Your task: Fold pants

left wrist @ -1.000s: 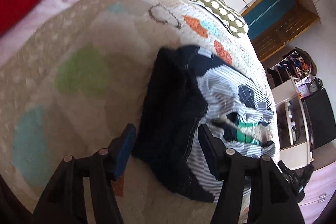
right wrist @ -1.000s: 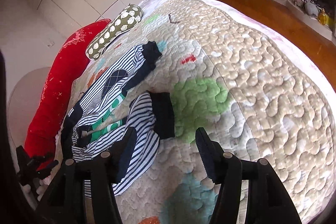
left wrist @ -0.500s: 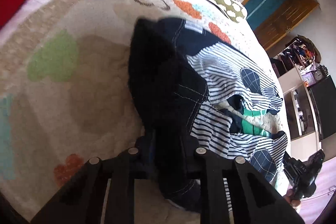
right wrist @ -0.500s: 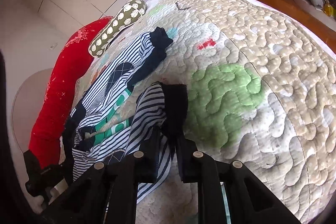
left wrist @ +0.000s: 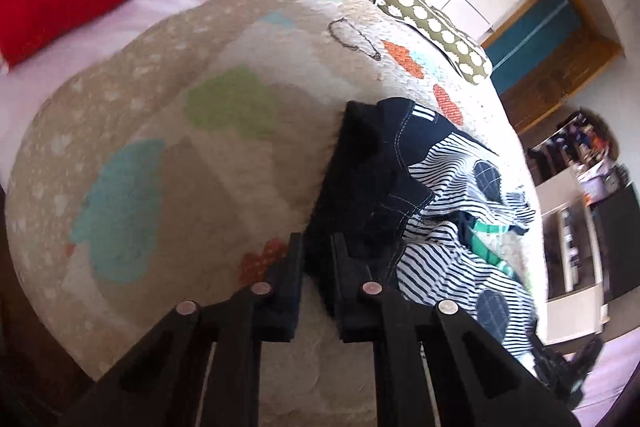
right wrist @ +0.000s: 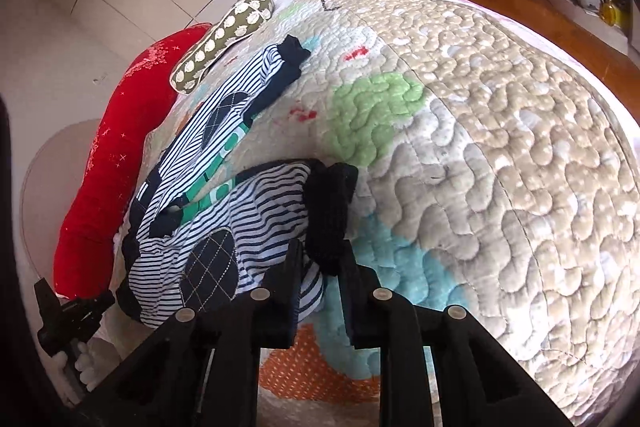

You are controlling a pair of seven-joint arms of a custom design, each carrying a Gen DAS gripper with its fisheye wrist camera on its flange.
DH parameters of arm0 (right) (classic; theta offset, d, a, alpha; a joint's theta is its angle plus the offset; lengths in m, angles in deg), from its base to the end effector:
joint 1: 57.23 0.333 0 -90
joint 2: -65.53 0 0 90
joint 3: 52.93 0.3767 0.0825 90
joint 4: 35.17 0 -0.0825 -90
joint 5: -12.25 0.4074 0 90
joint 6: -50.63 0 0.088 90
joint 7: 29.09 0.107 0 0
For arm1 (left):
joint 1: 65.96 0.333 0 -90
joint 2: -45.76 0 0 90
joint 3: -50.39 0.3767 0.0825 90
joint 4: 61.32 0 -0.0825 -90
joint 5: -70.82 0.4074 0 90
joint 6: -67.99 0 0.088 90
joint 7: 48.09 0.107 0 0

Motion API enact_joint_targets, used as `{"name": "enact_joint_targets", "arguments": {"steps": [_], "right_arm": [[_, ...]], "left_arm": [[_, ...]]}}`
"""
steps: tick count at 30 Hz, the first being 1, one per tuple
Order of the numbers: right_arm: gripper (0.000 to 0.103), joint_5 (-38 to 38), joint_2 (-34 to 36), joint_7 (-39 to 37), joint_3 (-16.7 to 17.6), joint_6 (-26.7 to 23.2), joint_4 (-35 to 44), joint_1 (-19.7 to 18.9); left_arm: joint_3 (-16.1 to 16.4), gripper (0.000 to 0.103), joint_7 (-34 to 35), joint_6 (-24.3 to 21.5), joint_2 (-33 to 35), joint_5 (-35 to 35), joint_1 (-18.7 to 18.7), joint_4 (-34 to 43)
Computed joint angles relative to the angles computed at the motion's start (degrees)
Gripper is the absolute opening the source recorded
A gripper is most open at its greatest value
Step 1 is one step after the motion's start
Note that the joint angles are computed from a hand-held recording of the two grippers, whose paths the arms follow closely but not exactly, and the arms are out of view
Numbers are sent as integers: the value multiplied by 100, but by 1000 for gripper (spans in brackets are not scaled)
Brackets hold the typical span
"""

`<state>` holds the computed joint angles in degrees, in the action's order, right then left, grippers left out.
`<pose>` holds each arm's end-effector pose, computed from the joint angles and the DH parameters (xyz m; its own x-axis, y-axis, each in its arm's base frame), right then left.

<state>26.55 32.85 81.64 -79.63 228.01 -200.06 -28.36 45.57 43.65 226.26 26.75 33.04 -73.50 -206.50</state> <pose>0.3687 -0.0100 0.4405 -0.3432 -0.7383 -0.5806 -0.6772 0.6228 -0.3918 0.4535 -0.0752 0.4913 0.1602 -0.8732 0.4603 -0.8387 -0.3664 -0.4030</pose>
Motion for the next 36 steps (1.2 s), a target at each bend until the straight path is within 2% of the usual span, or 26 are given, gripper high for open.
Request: {"name": "enact_joint_targets", "arguments": {"steps": [1,2,4,6,8,12,15,17,18,19,22,23,25,28,31,34,36], "right_arm": [[33,28,-99,-8,-58,8,-26,11],[42,45,-210,14,-54,78,-59,-38],[51,-95,-233,180,313,179,-14,-488],[54,-338,-24,232,546,52,288,-813],[57,-348,328,101,269,-61,716,-556],[58,127,1535,-336,-335,-384,1878,110],[58,390,2624,-489,-346,-793,2854,92],[58,372,3212,-282,-212,-1184,3394,-73],[58,656,3451,-403,-151,-1365,3617,-141],[57,1074,3686,-660,-39,-1504,3832,-242],[7,2866,3892,-1914,497,-1794,4049,-778],[7,3217,3811,-2130,629,-1676,3951,-879],[6,3094,3583,-2128,774,-1364,3696,-963],[6,2948,3216,-2038,982,-1145,3339,-1134],[6,2687,2942,-1881,1194,-1095,3051,-1364],[6,3028,2788,-2140,1348,-1131,2822,-1544],[7,2854,2730,-1962,1484,-1149,2699,-1762]], "left_arm": [[157,11,183,29,-79,-261,-95,-66],[151,12,197,70,-140,-291,-79,-123],[73,20,110,264,-356,-191,33,-302],[22,36,55,511,-539,-123,36,-465],[10,38,45,639,-621,-15,4,-532],[11,43,98,740,-660,178,-174,-565],[24,52,137,763,-610,224,-298,-569],[87,53,182,750,-530,180,-385,-554],[112,53,199,723,-487,150,-414,-547],[123,53,205,693,-455,127,-424,-545],[171,53,264,586,-337,26,-441,-509],[163,53,276,583,-315,-2,-432,-508],[169,53,333,593,-282,-86,-446,-499],[175,53,438,579,-251,-218,-491,-482],[122,53,487,551,-282,-261,-487,-484],[61,55,437,532,-377,-224,-439,-507],[33,58,390,525,-424,-179,-411,-518]]}}
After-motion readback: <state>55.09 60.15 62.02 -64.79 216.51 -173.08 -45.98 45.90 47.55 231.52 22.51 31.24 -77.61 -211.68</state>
